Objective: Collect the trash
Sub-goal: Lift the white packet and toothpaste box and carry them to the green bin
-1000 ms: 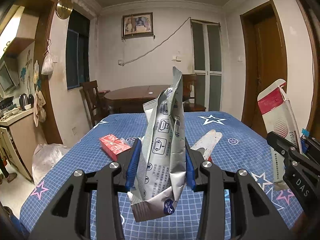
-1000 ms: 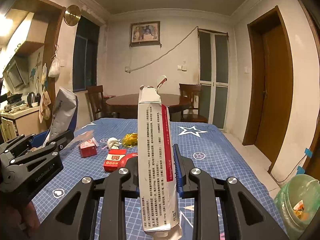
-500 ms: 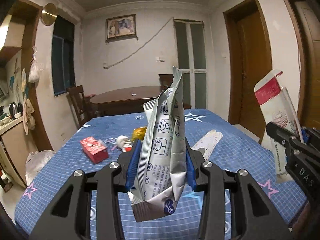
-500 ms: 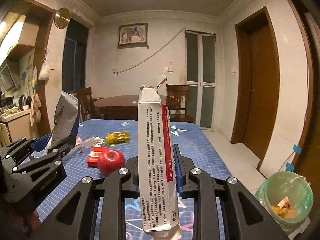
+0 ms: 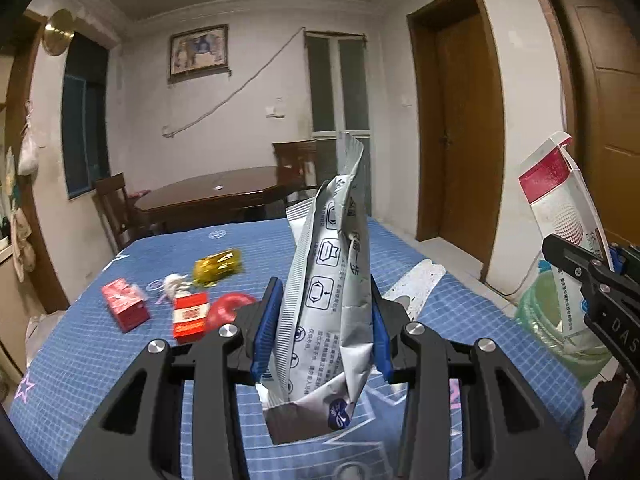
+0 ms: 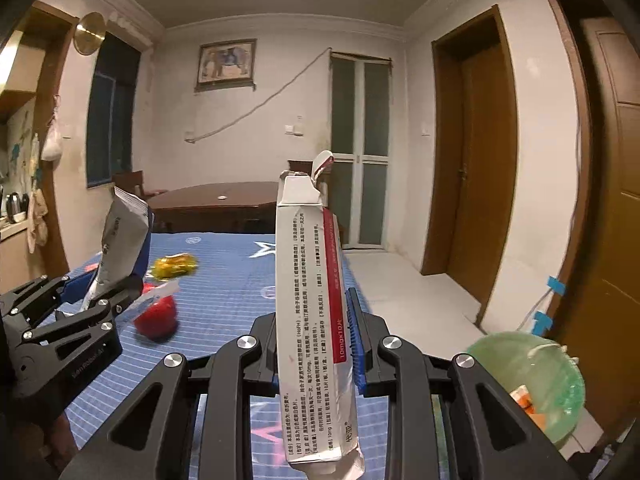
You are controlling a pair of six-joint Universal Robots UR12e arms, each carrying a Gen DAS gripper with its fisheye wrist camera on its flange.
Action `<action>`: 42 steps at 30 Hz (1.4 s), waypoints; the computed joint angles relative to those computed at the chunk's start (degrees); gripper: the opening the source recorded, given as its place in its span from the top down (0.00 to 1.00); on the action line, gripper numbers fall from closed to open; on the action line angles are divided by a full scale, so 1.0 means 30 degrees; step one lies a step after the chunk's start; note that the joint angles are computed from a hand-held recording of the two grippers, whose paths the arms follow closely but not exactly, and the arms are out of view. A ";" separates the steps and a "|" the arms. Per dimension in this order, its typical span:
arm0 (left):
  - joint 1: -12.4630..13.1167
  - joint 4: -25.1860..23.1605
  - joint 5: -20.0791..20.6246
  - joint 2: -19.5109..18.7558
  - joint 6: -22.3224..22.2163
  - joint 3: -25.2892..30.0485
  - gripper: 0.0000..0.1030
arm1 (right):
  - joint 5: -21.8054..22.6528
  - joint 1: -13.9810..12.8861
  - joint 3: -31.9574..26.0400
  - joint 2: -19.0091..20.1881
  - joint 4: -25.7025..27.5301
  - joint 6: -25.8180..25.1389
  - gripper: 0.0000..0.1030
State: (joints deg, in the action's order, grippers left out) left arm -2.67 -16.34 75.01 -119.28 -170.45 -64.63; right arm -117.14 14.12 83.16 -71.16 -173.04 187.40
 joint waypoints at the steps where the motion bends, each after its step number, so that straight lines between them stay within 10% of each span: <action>1: -0.0072 -0.0044 -0.0123 -0.0055 0.0049 0.0093 0.62 | -0.0043 -0.0152 0.0198 -0.0158 0.0031 0.0058 0.75; 27: -0.2758 -0.4941 -0.3292 -0.2084 0.2746 0.3834 0.62 | -0.0427 -0.4544 0.3285 -0.3076 0.2845 0.1813 0.75; 42: -0.4106 -0.9658 -0.3615 -0.3409 0.4450 0.6314 0.61 | 0.3377 -0.7905 0.3688 -0.3386 0.6758 0.2938 0.75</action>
State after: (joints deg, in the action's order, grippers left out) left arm -14.98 -45.32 64.16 -129.51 -157.10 -45.69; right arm -107.01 -9.59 94.22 -81.32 -152.77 196.21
